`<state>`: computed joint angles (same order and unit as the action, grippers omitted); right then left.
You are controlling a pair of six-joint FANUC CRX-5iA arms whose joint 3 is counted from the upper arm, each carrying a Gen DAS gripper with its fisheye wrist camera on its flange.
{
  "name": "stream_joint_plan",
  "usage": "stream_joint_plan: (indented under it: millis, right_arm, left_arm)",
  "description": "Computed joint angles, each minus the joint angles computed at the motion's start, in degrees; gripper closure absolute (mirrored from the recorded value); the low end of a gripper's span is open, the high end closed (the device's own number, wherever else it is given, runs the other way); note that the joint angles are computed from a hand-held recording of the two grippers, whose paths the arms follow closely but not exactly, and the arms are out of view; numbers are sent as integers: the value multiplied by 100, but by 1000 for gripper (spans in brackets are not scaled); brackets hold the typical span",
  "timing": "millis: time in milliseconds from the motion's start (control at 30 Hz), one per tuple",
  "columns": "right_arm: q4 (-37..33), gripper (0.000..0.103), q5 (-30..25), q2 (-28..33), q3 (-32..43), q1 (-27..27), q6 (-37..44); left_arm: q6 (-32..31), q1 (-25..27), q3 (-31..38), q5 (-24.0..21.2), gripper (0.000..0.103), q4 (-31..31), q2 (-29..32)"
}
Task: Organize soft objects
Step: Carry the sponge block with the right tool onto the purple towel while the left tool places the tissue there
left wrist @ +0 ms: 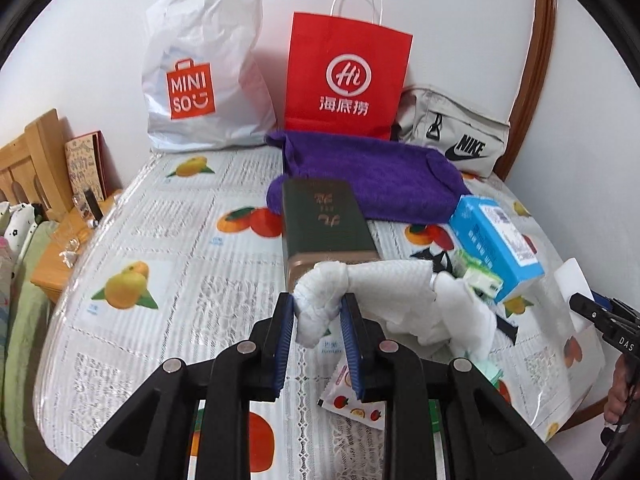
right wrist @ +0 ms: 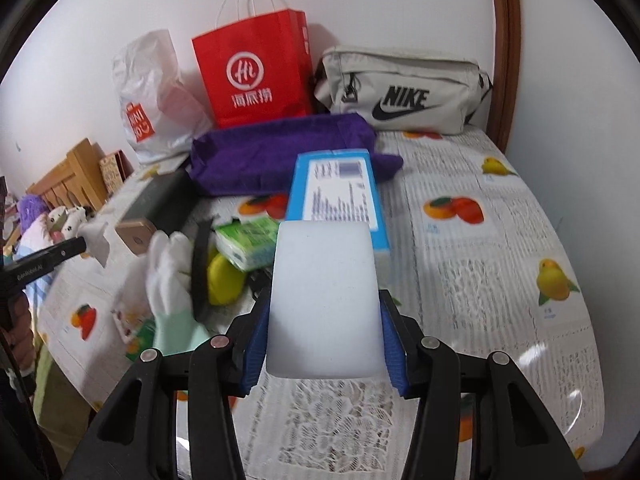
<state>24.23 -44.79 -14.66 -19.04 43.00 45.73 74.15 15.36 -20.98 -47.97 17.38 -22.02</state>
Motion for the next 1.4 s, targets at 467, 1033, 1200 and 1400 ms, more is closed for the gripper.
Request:
stream_joint_plan:
  millis: [467,1033,1200,1400]
  right_arm:
    - [-573,53,-118,879,1432,-354,966]
    - [-1797,53,-571,2911,4026,-1160,2478]
    - [-2202,53,-839,3590,4868,-1394,2795]
    - [-2423,53,-1393,4369,5814,-1585,2935]
  left_arm:
    - [798,-230,1082,-229,80,-581,641]
    - [1418,-455,2678,-510,80,-1110,2188]
    - [1537,-483,3024,-601,80,-1179,2562]
    - [1670,-555,3456,-740,80,-1328,3012]
